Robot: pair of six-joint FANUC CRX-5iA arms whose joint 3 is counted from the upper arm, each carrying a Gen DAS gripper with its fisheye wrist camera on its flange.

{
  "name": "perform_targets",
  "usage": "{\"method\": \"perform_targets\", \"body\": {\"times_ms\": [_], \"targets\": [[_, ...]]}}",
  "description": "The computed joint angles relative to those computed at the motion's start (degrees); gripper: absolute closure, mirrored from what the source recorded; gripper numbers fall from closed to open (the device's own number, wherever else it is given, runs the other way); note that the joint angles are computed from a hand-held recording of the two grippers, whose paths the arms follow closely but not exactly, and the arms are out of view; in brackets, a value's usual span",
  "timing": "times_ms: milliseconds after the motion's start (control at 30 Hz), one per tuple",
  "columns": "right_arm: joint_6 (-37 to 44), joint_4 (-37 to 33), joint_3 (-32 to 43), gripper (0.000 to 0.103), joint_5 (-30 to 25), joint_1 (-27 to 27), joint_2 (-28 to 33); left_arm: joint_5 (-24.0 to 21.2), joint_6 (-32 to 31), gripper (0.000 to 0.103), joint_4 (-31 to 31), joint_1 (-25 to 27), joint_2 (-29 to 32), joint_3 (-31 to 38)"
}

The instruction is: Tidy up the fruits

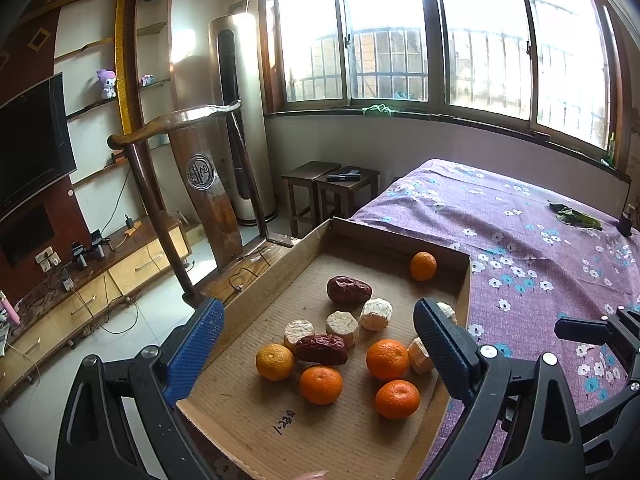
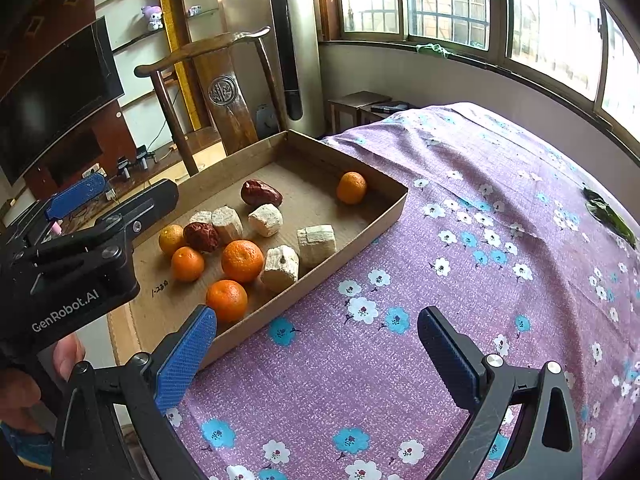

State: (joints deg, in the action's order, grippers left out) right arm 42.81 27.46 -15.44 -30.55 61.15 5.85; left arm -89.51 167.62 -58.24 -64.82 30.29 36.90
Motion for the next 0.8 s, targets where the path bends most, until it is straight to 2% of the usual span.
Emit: {"method": "perform_targets", "body": {"times_ms": [800], "targets": [[2.6,-2.1,1.2,0.001,-1.0,0.2,0.9,0.5,0.8,0.008,0.6,0.3,-0.1,-0.9]]}}
